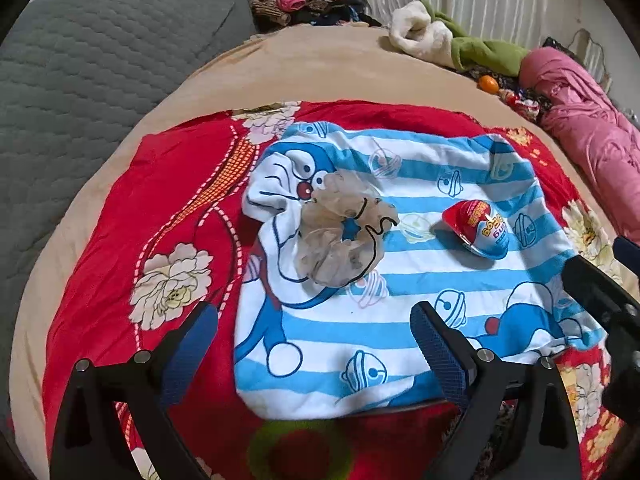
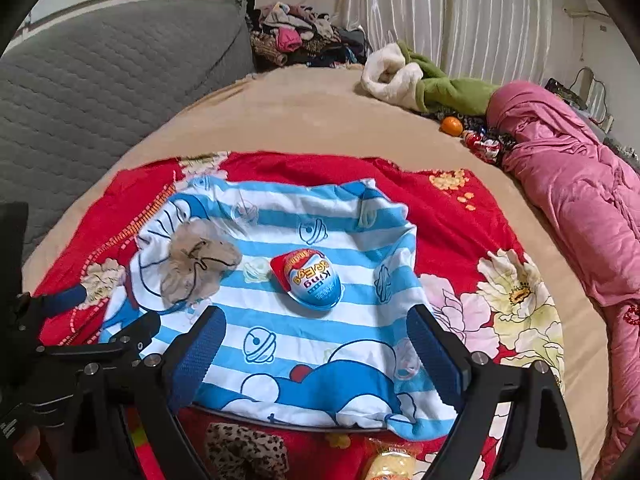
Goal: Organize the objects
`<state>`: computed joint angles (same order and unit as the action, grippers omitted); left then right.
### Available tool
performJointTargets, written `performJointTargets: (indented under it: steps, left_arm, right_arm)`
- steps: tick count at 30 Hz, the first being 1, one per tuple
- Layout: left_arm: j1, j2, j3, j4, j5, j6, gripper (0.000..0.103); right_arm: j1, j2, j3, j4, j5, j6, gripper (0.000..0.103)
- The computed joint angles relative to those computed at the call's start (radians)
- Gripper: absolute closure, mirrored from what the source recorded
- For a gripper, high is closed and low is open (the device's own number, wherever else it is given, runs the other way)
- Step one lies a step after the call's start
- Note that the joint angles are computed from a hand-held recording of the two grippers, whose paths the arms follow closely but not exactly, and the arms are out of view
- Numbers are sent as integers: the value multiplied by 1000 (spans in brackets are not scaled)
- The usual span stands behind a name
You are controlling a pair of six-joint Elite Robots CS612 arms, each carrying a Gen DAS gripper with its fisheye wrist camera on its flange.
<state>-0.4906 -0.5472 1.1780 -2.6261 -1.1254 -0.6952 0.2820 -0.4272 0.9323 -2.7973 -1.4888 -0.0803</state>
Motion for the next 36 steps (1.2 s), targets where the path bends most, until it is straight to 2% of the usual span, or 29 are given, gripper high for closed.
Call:
performJointTargets:
  steps: [9,15,19,32,36]
  left_arm:
    - [-15,-54,85,-70,29,-10,5]
    - [-26,-83,127,-100,43,-13,5]
    - [-29,-102,152,-124,39,-24,5]
    - [-55,-174,244,-192,79,-29,5]
    - [-68,-199,277,-212,98,-28,5]
  right_arm:
    - [-5,-61,102,-104,21,15,1]
    - [-7,-95,155,-160,28,18,1]
    - [-6,-118,195,-235,27,20,1]
    - [-11,-193,304,-320,53,42,1]
    - [-8,-223,348,-360,40,32,1]
